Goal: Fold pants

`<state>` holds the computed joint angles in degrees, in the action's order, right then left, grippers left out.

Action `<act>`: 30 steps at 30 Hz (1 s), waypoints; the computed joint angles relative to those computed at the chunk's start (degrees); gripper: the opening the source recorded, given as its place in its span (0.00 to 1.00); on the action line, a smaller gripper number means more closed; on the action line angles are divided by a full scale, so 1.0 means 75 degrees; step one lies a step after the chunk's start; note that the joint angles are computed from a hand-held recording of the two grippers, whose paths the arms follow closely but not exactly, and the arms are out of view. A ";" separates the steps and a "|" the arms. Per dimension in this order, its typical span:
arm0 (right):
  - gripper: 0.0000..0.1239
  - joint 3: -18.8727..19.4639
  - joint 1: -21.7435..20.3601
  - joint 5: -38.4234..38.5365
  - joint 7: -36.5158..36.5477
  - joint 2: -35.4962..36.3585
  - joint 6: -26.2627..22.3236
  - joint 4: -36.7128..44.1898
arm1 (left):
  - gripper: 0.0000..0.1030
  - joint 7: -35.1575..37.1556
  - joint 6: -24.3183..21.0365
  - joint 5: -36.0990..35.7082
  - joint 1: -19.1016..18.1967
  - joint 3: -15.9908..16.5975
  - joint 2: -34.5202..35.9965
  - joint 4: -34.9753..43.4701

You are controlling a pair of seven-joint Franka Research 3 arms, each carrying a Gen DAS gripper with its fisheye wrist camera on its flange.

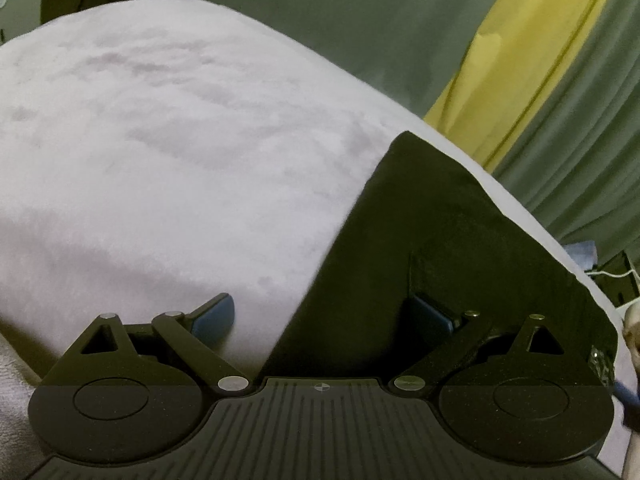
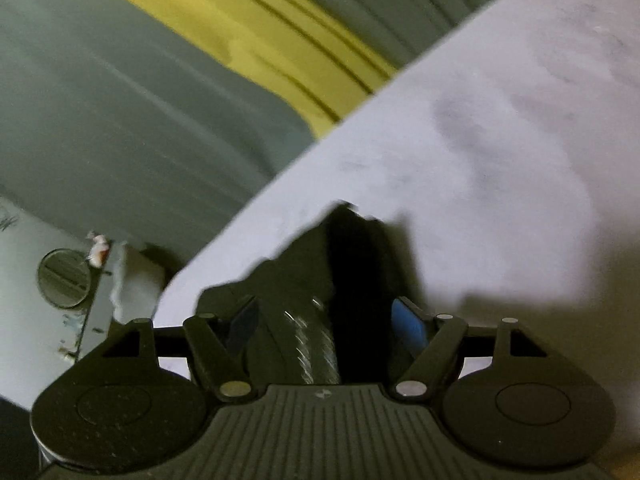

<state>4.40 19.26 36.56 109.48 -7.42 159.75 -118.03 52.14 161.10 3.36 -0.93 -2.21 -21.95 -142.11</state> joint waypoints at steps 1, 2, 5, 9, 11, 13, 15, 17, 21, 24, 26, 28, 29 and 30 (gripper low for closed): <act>0.55 0.0007 -0.0033 -0.0163 0.0128 0.0266 -0.0209 0.0298 | 0.95 0.0007 0.0017 -0.0007 -0.0004 0.0006 -0.0018 -0.0023; 0.46 0.0000 -0.0039 -0.0193 0.0110 0.0561 -0.0377 0.0619 | 0.95 -0.0012 0.0035 -0.0003 0.0011 0.0003 -0.0039 -0.0049; 0.32 0.0044 -0.0054 -0.0110 -0.0077 0.1156 -0.0594 0.1221 | 0.95 -0.0063 0.0068 -0.0038 0.0012 0.0005 -0.0016 -0.0051; 0.12 -0.0006 0.0076 -0.1458 -0.0030 0.1650 -0.0510 0.1980 | 0.95 -0.0491 0.0601 0.0209 0.0236 -0.0165 -0.0055 -0.0234; 0.10 0.0260 -0.0117 -0.0612 -0.0771 0.1720 0.0065 0.2097 | 0.95 -0.0725 0.0910 0.0431 0.0409 -0.0292 -0.0039 -0.0311; 0.10 0.0244 -0.0085 -0.0727 -0.0941 0.1924 0.0343 0.2288 | 0.95 -0.0897 0.0898 0.0656 0.0527 -0.0387 0.0047 -0.0251; 0.11 0.0019 0.0055 -0.1634 -0.0201 0.2144 0.0211 0.2394 | 0.95 -0.0812 0.0727 0.0658 0.0393 -0.0269 0.0154 -0.0160; 0.30 -0.0314 0.0260 -0.2785 0.1021 0.2234 -0.0120 0.2251 | 0.96 -0.0622 0.0600 0.0533 0.0222 -0.0096 0.0233 -0.0091; 0.48 -0.0189 0.0035 -0.2765 0.1327 0.1697 -0.0177 0.1460 | 0.97 -0.0536 0.0561 0.0442 0.0191 -0.0065 0.0403 0.0022; 0.48 -0.0128 -0.0037 -0.3250 0.1778 0.0849 0.0185 0.0586 | 0.97 -0.0469 0.0654 0.0438 0.0200 -0.0078 0.0481 0.0040; 0.48 -0.0073 0.0011 -0.2207 0.0806 0.0362 0.0477 0.0062 | 0.98 -0.0417 0.0680 0.0494 0.0227 -0.0100 0.0446 -0.0003; 0.48 0.0004 0.0070 -0.1716 0.0419 0.0114 0.0311 -0.0221 | 0.98 -0.0483 0.0690 0.0654 0.0310 -0.0215 0.0451 0.0000; 0.48 0.0082 0.0029 -0.1837 0.0543 0.0020 0.0102 -0.0340 | 0.98 -0.0476 0.0686 0.0684 0.0312 -0.0217 0.0444 -0.0007; 0.48 0.0173 -0.0049 -0.2160 0.0746 -0.0046 -0.0212 -0.0426 | 0.98 -0.0441 0.0663 0.0663 0.0278 -0.0187 0.0427 -0.0016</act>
